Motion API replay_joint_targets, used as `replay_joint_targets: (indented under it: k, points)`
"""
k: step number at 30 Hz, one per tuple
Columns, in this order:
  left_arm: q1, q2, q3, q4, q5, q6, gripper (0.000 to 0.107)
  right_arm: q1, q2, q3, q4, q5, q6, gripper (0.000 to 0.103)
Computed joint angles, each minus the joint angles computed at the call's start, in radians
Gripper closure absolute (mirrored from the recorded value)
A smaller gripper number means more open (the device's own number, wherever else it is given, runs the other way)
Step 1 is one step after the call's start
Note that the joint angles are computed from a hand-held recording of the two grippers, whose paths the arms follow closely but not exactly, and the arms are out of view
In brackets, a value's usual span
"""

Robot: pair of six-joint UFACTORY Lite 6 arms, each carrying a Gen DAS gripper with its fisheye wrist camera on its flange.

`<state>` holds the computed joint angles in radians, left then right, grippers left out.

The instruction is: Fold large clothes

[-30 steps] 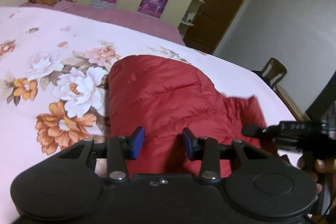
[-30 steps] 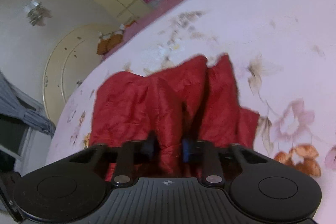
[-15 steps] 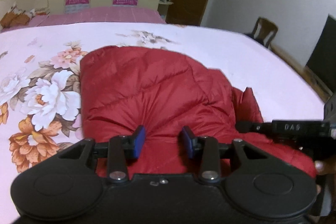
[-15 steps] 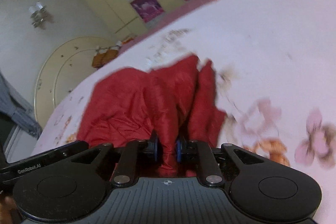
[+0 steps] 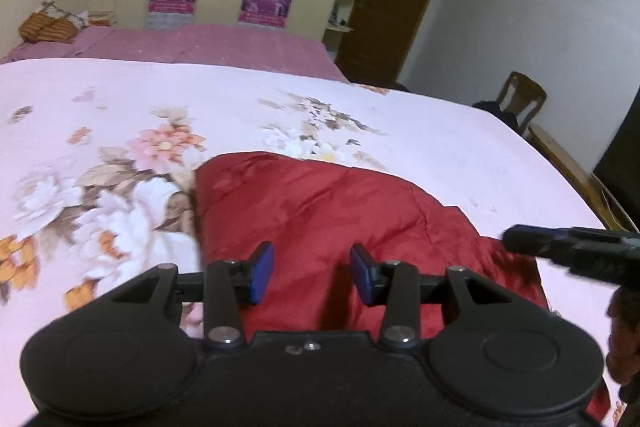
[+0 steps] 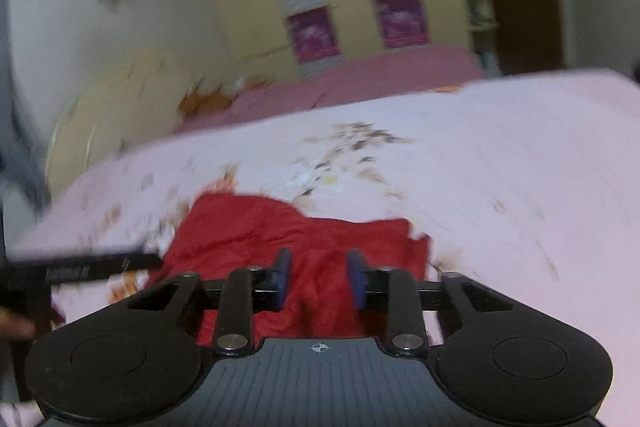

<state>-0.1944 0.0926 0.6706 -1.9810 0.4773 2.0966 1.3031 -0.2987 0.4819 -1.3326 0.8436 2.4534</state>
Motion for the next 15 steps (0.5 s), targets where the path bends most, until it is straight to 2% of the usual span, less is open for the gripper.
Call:
replay_joint_targets:
  k: [5, 8, 10, 12, 13, 15]
  points:
    - [-0.087, 0.156, 0.111, -0.092, -0.055, 0.089, 0.064, -0.173, 0.184, 0.016, -0.019, -0.179, 0.033, 0.078]
    - [-0.119, 0.2, 0.134, -0.121, -0.091, 0.131, 0.064, -0.212, 0.24, -0.055, -0.171, -0.256, 0.249, 0.078]
    - [-0.134, 0.203, 0.131, -0.161, -0.11, 0.182, 0.064, -0.227, 0.226, -0.099, -0.253, -0.272, 0.353, 0.078]
    - [-0.129, 0.177, 0.114, -0.136, -0.116, 0.166, 0.065, -0.227, 0.225, -0.089, -0.223, -0.275, 0.31, 0.078]
    - [-0.121, 0.136, 0.089, -0.089, -0.118, 0.125, 0.066, -0.22, 0.203, -0.083, -0.156, -0.268, 0.237, 0.078]
    - [-0.087, 0.015, 0.003, 0.002, -0.079, 0.063, 0.066, -0.133, 0.103, -0.079, 0.013, -0.172, 0.105, 0.078]
